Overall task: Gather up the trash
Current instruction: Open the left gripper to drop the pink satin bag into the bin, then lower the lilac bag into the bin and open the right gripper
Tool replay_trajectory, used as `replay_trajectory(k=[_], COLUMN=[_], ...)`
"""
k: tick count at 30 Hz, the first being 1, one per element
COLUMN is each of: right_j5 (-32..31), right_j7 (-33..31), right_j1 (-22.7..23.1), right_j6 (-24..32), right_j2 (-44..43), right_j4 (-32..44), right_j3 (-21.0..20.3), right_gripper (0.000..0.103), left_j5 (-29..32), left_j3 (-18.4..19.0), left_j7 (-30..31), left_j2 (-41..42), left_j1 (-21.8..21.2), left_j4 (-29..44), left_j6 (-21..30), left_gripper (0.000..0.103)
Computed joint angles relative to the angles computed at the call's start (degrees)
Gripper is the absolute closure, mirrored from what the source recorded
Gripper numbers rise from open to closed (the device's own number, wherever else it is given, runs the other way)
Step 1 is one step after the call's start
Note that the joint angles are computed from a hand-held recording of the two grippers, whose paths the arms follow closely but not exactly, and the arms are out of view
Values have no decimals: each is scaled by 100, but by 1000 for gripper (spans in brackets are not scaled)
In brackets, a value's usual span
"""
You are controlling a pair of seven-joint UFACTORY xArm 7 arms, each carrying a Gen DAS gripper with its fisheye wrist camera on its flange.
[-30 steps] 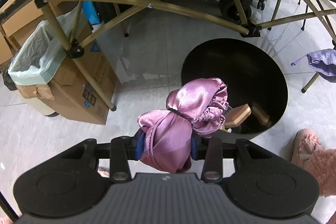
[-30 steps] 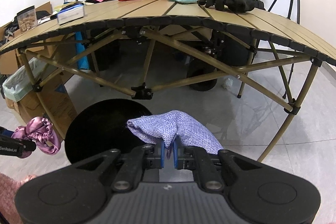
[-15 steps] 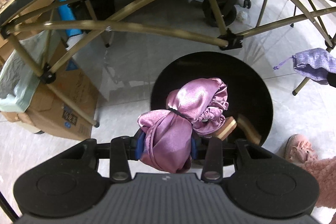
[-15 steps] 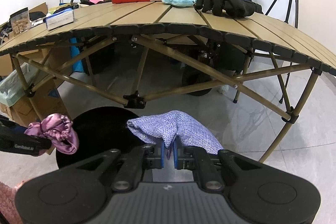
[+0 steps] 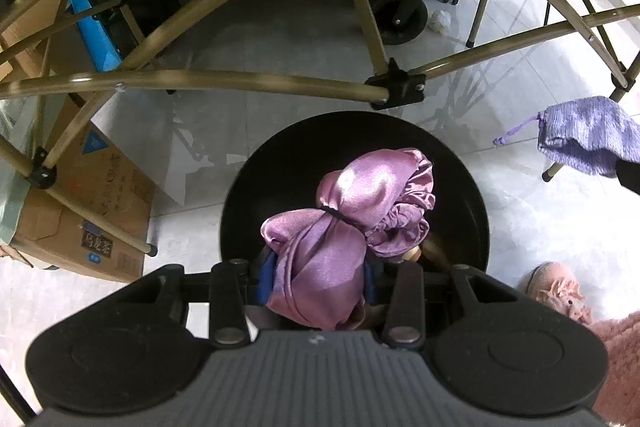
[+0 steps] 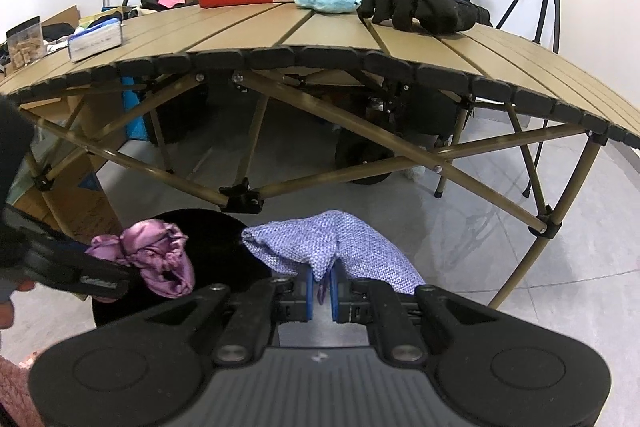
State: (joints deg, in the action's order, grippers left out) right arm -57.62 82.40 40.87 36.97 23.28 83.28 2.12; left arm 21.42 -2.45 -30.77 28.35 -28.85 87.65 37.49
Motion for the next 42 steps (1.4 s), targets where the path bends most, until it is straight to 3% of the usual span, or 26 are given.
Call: replay_trajectory(k=[5, 8, 12, 13, 19, 42], right_j5=[13, 6, -24, -24, -1, 143], right_j7=[-15, 10, 34, 32, -11, -250], right_j1=[-2, -10, -18, -20, -18, 17], right_j6=[46, 38, 33, 37, 77, -8], right_j2=[-19, -49, -67, -63, -29, 117], right_j4=[-34, -78, -102, -97, -59, 82], right_j3=[5, 11, 25, 28, 40, -2], right_gripper=[95, 95, 95, 95, 95, 95], left_j5=[-135, -181, -101, -22, -67, -271], left_j3=[-44, -34, 34, 73, -15, -89], left_j7=[21, 54, -42, -106, -45, 136], left_j2=[240, 304, 256, 232, 293, 109], left_j1=[-43, -68, -138, -176, -131, -1], left_j4=[313, 416, 403, 390, 562, 386], left_j6=[186, 318, 327, 320, 639, 912], left_gripper=[61, 52, 6, 0, 0, 0])
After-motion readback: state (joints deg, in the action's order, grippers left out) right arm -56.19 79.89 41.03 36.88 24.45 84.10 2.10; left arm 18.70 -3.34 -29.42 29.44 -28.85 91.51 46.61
